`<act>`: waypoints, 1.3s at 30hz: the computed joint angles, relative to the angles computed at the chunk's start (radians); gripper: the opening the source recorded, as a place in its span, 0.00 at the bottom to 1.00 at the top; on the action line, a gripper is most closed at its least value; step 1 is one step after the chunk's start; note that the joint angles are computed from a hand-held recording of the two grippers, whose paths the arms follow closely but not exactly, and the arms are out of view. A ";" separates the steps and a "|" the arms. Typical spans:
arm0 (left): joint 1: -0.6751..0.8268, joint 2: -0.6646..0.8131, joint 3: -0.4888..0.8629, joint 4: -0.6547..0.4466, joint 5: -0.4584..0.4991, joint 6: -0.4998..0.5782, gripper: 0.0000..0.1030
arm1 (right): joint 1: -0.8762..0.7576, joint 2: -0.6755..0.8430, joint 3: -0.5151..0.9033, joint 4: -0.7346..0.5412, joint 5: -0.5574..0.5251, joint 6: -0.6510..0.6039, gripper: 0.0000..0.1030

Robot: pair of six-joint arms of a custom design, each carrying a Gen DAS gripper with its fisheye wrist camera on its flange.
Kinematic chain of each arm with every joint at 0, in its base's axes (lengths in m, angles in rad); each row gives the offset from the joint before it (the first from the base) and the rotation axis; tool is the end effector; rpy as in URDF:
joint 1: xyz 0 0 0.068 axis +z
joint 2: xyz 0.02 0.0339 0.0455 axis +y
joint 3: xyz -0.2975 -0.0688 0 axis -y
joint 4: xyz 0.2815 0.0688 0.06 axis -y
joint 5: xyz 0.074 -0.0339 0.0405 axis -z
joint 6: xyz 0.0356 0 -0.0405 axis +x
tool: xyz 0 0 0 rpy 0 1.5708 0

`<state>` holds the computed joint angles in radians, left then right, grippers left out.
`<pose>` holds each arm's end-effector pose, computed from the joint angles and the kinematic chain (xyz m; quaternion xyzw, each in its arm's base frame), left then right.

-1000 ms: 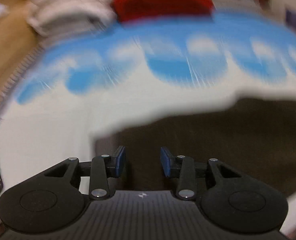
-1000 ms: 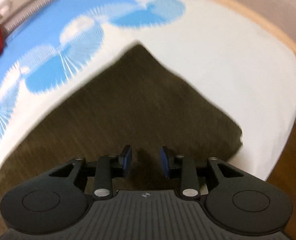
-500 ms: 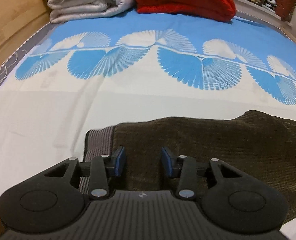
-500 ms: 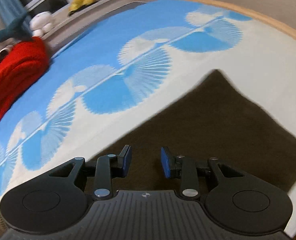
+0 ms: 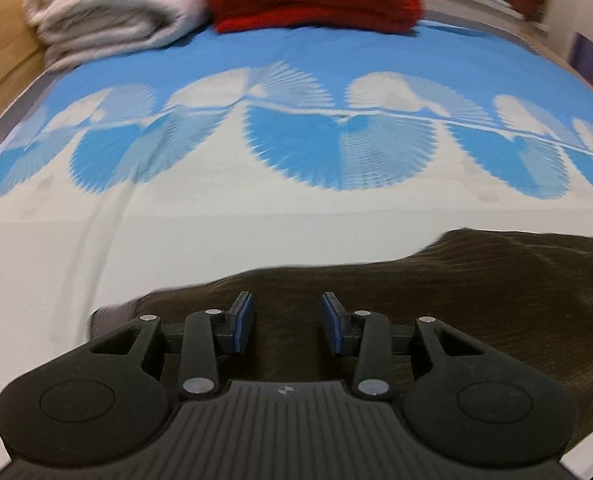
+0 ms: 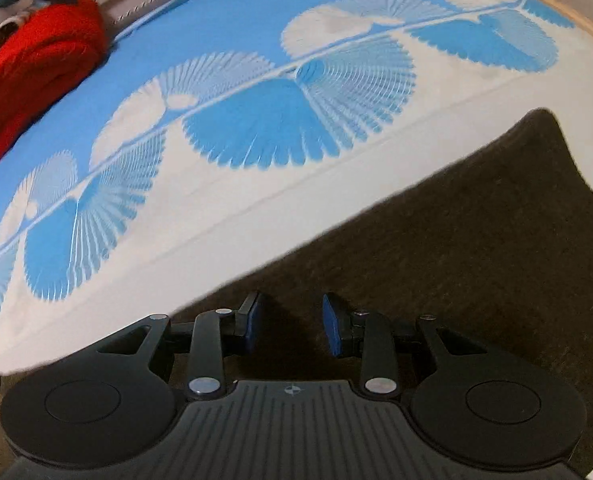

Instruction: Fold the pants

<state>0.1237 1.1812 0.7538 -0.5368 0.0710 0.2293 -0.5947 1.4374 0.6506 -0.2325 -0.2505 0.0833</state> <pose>0.2489 0.0284 0.2367 0.0609 0.9519 0.0191 0.2998 0.2357 -0.1487 0.1590 0.2854 0.9117 0.0480 0.2918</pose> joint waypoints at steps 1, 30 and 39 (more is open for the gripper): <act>-0.026 -0.006 -0.005 0.011 0.005 0.003 0.41 | 0.003 -0.001 -0.003 0.019 -0.001 -0.010 0.33; -0.403 -0.017 -0.095 0.023 -0.156 -0.026 0.66 | -0.685 -0.040 0.003 -0.226 -0.130 -0.425 0.46; -0.700 -0.102 -0.226 -0.119 -0.296 -0.034 0.66 | -0.854 -0.013 0.015 -0.262 -0.210 -0.495 0.40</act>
